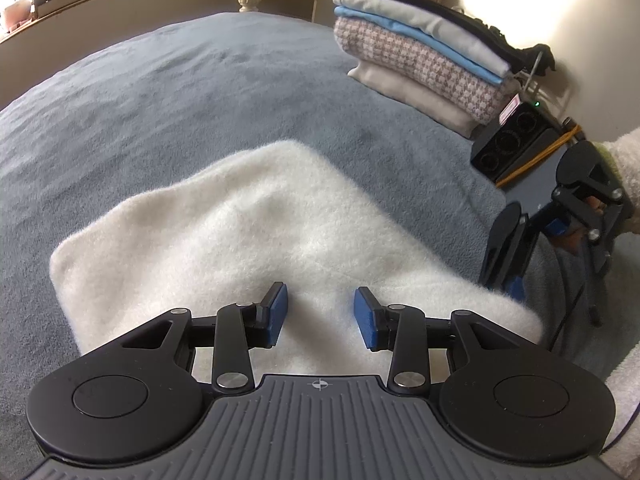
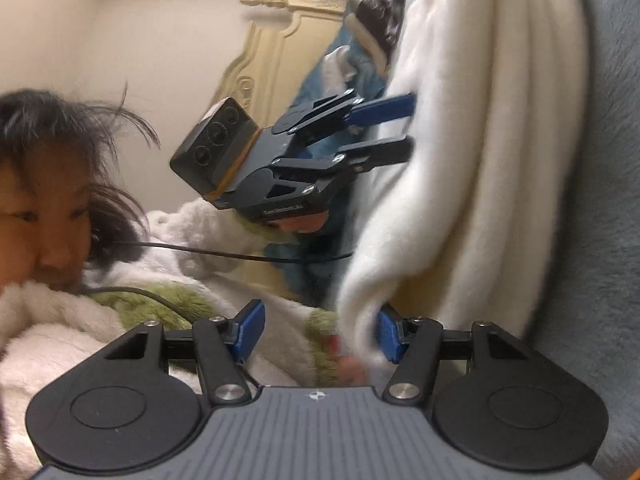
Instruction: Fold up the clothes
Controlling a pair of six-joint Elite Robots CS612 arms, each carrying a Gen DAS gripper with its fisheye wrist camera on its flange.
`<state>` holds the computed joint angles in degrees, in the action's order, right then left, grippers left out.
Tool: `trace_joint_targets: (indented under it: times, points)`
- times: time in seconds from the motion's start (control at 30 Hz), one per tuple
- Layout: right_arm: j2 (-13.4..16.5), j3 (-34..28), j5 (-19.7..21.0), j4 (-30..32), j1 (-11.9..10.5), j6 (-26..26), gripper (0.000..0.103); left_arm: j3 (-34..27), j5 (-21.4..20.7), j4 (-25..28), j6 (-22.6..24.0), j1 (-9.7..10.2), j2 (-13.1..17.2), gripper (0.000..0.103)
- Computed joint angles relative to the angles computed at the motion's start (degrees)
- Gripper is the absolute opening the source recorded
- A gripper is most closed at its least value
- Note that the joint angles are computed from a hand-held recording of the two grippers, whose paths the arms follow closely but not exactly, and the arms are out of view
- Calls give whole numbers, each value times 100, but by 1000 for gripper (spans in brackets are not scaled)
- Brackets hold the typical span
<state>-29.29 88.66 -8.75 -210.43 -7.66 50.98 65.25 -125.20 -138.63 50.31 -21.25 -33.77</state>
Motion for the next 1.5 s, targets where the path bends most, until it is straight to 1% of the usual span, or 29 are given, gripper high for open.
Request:
trace_joint_targets:
  times: [0.03, 0.07, 0.2, 0.27, 0.3, 0.37, 0.43, 0.47, 0.57, 0.63, 0.67, 0.7, 0.77, 0.87, 0.93, 1.03, 1.1, 1.13, 1.2, 1.23, 1.27, 1.3, 1.33, 1.37, 1.43, 1.47, 1.5]
  points:
    - [-203, 283, -297, 360, -27, -423, 62, 6, 3, -10, -2, 0, -3, 37]
    - [-357, 495, -599, 480, -52, -607, 62, 12, 7, -21, -5, 0, -7, 37]
    - [-993, 1238, -1815, 737, -27, -1408, 62, 52, 71, -33, -19, 2, -50, 37]
    - [-1219, 1434, -2266, 886, 61, -1737, 62, 95, 156, 55, 83, 16, -120, 37]
    - [-1310, 1504, -2433, 1004, 103, -1950, 61, 133, 182, 114, 186, 31, -169, 37]
    - [-1399, 1539, -2638, 1276, 191, -2309, 60, 227, 199, 262, 433, 70, -280, 37]
    - [-1459, 1537, -2824, 1532, 281, -2593, 57, 371, 176, 456, 809, 111, -412, 37]
    - [-1443, 1512, -2868, 1613, 300, -2654, 55, 469, 165, 515, 1035, 128, -482, 37]
    - [-1346, 1339, -2927, 1800, 398, -2578, 44, 819, 129, 503, 1695, 159, -658, 37]
    - [-1266, 1229, -2922, 1823, 433, -2410, 29, 1038, 169, 408, 1982, 150, -736, 37]
    - [-1214, 1183, -2861, 1770, 436, -2273, 19, 1143, 200, 310, 2060, 143, -764, 37]
    - [-1139, 1154, -2688, 1602, 414, -2103, 15, 1230, 234, 193, 2077, 136, -787, 37]
    - [-999, 1127, -2351, 1053, 348, -1688, 13, 1363, 278, -1, 2055, 129, -820, 37]
    - [-746, 1032, -1978, 183, 243, -715, 12, 1442, 244, -151, 2040, 133, -838, 37]
    - [-593, 901, -1884, -187, 247, -207, 12, 1519, 259, -359, 2078, 125, -850, 37]
    - [-434, 754, -1848, -633, 247, 388, 12, 1829, 392, -1212, 2254, 73, -894, 38]
    - [-329, 636, -1865, -1050, 247, 914, 12, 2007, 364, -1647, 2482, 60, -921, 38]
    - [-302, 617, -1870, -1167, 240, 1050, 12, 2074, 341, -1814, 2594, 59, -928, 38]
    - [-278, 610, -1894, -1198, 239, 1120, 12, 2132, 361, -1948, 2714, 54, -934, 39]
    - [-316, 651, -1927, -1003, 250, 926, 12, 2114, 386, -1881, 2746, 54, -936, 39]
    - [-392, 734, -1966, -698, 251, 591, 12, 2080, 412, -1740, 2752, 59, -942, 39]
    - [-499, 838, -2040, -295, 256, 145, 12, 2047, 436, -1591, 2750, 66, -951, 39]
    - [-659, 979, -2178, 240, 263, -437, 12, 1998, 458, -1413, 2745, 77, -956, 39]
    - [-814, 1108, -2331, 687, 264, -886, 13, 1943, 466, -1217, 2727, 88, -962, 39]
    - [-1084, 1303, -2645, 1323, 268, -1452, 18, 1816, 439, -837, 2651, 115, -960, 39]
    - [-1210, 1389, -2785, 1497, 263, -1615, 20, 1749, 422, -647, 2611, 129, -957, 39]
    - [-1345, 1474, -2963, 1622, 265, -1804, 24, 1681, 405, -457, 2572, 143, -952, 39]
